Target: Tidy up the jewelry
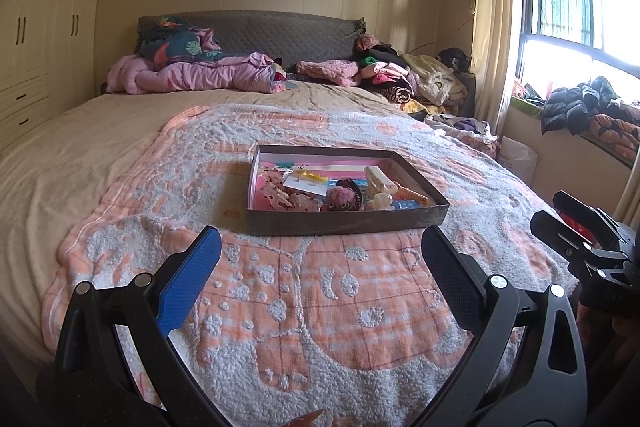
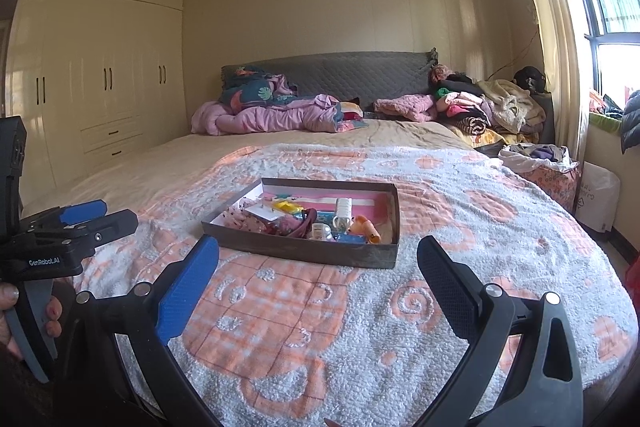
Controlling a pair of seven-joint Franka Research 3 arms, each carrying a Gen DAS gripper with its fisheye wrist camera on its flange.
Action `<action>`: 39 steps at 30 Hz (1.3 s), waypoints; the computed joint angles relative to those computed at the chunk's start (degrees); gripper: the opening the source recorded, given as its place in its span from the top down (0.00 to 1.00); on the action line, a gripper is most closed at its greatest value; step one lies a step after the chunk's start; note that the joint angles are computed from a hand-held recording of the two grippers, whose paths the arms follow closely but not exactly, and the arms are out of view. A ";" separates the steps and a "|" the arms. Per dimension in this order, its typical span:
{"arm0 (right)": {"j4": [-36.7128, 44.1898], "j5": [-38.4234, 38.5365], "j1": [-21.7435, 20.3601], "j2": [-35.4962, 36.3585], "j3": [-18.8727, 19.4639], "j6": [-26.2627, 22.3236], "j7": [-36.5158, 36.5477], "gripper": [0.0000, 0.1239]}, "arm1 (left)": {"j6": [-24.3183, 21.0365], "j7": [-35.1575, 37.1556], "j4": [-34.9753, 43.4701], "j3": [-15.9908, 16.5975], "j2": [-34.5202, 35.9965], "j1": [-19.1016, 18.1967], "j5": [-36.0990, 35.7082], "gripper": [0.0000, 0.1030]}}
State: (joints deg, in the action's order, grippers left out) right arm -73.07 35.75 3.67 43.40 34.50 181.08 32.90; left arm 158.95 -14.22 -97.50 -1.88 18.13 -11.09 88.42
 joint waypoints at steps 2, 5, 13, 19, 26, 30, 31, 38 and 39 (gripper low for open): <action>-0.17 -0.03 -0.13 -0.05 0.19 0.13 -0.10 0.22 | 0.13 -0.34 -0.07 0.05 -0.09 -0.01 0.28 0.11; 0.01 -0.18 -0.10 0.05 0.12 -0.02 0.02 0.22 | -0.03 -0.70 0.00 0.04 -0.09 -0.03 0.78 0.11; 0.00 -0.33 -0.14 0.08 0.18 0.00 0.16 0.22 | -0.01 -0.80 -0.02 -0.10 -0.11 0.11 0.92 0.11; -0.38 -0.24 -0.35 -0.16 0.29 0.00 0.08 0.22 | -0.04 -1.07 -0.06 -0.12 -0.13 0.11 1.15 0.11; -0.41 -0.24 -0.33 -0.18 0.30 0.07 0.09 0.22 | -0.46 -0.85 -0.06 -0.20 -0.34 0.00 1.04 0.11; -0.45 -0.20 -0.33 -0.22 0.26 0.01 0.20 0.22 | -0.74 -0.22 -0.05 -0.31 -0.31 -0.06 0.54 0.11; -0.26 -0.29 -0.16 -0.14 0.04 -0.06 0.28 0.22 | -0.81 -0.06 -0.05 -0.33 -0.32 -0.06 0.29 0.11; -0.96 -0.03 -0.94 -0.35 0.74 0.27 0.03 0.22 | -1.29 0.34 -0.12 -0.33 -0.17 -0.31 -0.45 0.11; -1.03 -0.04 -1.08 -0.37 0.78 0.25 0.00 0.22 | -1.18 0.26 -0.08 -0.28 -0.14 -0.32 -0.36 0.11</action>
State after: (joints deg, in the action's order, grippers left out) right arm -74.10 35.71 2.59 43.03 35.29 181.34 32.90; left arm 157.77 -13.96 -97.58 -2.16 17.98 -11.41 88.06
